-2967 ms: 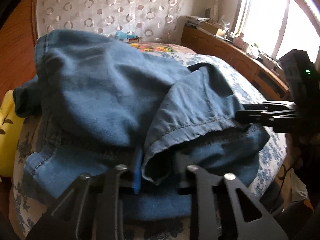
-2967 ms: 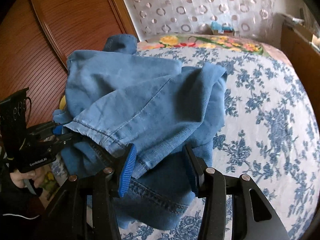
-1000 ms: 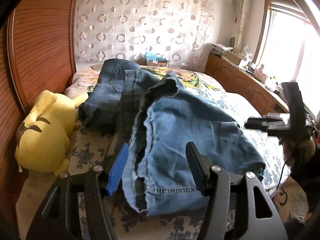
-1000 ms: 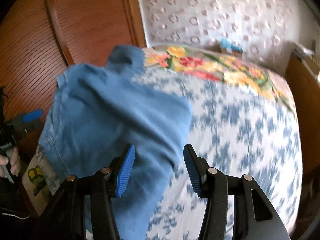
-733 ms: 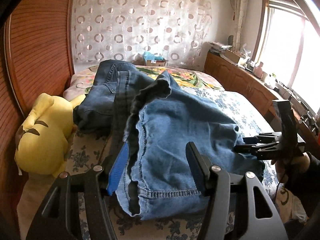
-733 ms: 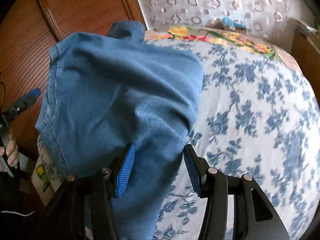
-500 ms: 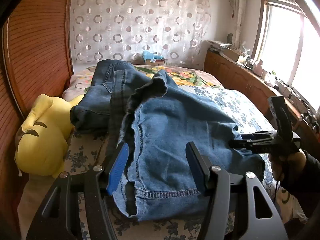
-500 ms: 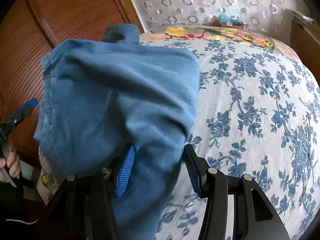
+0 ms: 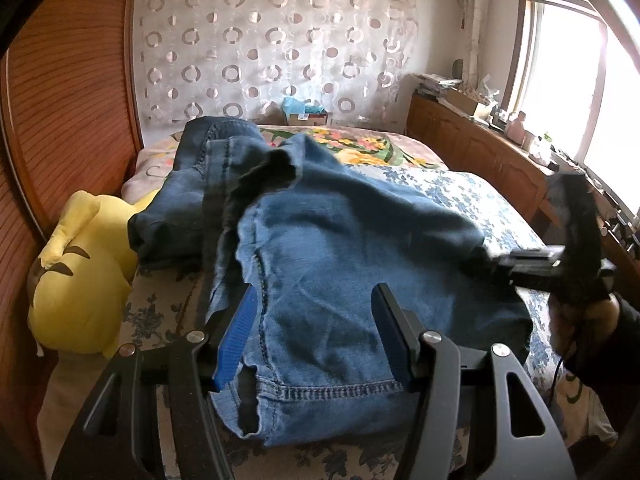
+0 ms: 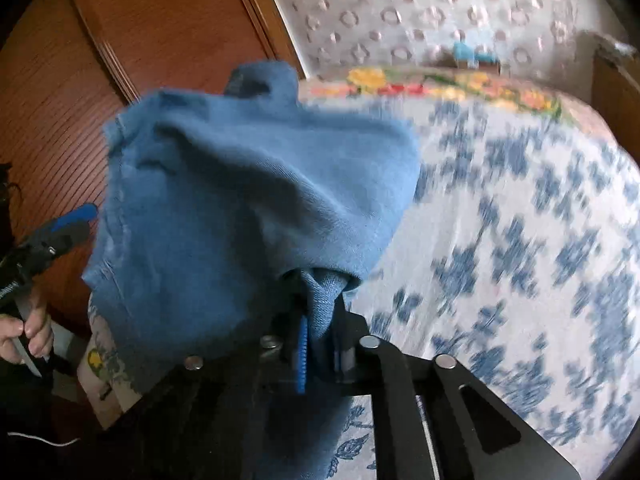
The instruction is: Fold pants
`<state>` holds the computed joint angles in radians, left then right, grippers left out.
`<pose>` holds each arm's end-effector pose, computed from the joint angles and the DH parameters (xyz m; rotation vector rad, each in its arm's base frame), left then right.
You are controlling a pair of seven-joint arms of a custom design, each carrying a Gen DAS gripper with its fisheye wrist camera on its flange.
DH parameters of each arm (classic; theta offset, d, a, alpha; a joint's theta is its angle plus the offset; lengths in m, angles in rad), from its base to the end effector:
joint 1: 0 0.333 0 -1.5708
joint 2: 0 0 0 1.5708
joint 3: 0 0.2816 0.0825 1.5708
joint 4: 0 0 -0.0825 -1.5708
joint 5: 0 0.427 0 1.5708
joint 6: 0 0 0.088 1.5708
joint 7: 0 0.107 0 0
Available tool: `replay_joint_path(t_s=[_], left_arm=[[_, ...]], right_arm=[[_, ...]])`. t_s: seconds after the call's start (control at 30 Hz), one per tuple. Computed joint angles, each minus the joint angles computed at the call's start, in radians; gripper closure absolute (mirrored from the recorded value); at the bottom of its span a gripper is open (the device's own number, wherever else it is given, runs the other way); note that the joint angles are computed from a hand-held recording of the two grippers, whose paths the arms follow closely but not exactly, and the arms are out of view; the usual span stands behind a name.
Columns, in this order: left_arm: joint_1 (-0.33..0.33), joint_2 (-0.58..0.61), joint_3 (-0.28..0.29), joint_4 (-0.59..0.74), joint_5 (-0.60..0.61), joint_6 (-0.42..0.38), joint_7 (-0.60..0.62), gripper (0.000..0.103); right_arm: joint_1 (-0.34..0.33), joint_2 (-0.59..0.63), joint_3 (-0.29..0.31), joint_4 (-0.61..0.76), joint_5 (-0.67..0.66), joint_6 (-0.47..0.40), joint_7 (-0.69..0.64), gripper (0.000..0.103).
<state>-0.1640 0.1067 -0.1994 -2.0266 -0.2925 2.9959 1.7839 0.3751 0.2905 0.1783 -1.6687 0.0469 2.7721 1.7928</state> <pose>0.6196 -0.2103 0.4419 -1.5064 2.0332 -1.0367 0.6235 0.3674 0.4870 -1.8600 1.4216 -0.3022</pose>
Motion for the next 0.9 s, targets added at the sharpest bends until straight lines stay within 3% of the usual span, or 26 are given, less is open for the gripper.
replay_joint_path(t_s=[0.1,0.17,0.43,0.5,0.63,0.7,0.77,0.9], left_arm=[[-0.015,0.015,0.009,0.027,0.046,0.001,-0.038,0.043],[-0.021,0.030,0.007,0.052,0.061,0.002,-0.047,0.043],[-0.062,0.122,-0.005,0.185,0.123,-0.021,-0.060,0.043],[-0.076,0.159,-0.007,0.230,0.134,-0.036,-0.060,0.043],[-0.104,0.241,-0.007,0.336,0.152,-0.095,-0.067,0.043],[-0.121,0.267,-0.001,0.373,0.166,-0.116,-0.080,0.043],[-0.136,0.292,0.003,0.409,0.181,-0.135,-0.090,0.043],[-0.155,0.311,-0.001,0.436,0.198,-0.157,-0.094,0.043]], right_arm=[[0.002,-0.057,-0.019,-0.043,-0.034,0.066,0.016,0.097],[0.029,-0.102,-0.072,-0.066,-0.155,0.083,0.100,0.097],[-0.073,-0.289,-0.131,-0.261,-0.283,0.052,0.201,0.096],[-0.104,-0.311,-0.143,-0.311,-0.249,0.022,0.181,0.095],[-0.147,-0.318,-0.152,-0.370,-0.274,-0.018,0.201,0.084],[-0.163,-0.336,-0.153,-0.408,-0.309,0.006,0.234,0.074],[-0.162,-0.355,-0.152,-0.445,-0.260,0.052,0.202,0.074],[-0.158,-0.426,-0.129,-0.548,-0.301,0.100,0.264,0.074]])
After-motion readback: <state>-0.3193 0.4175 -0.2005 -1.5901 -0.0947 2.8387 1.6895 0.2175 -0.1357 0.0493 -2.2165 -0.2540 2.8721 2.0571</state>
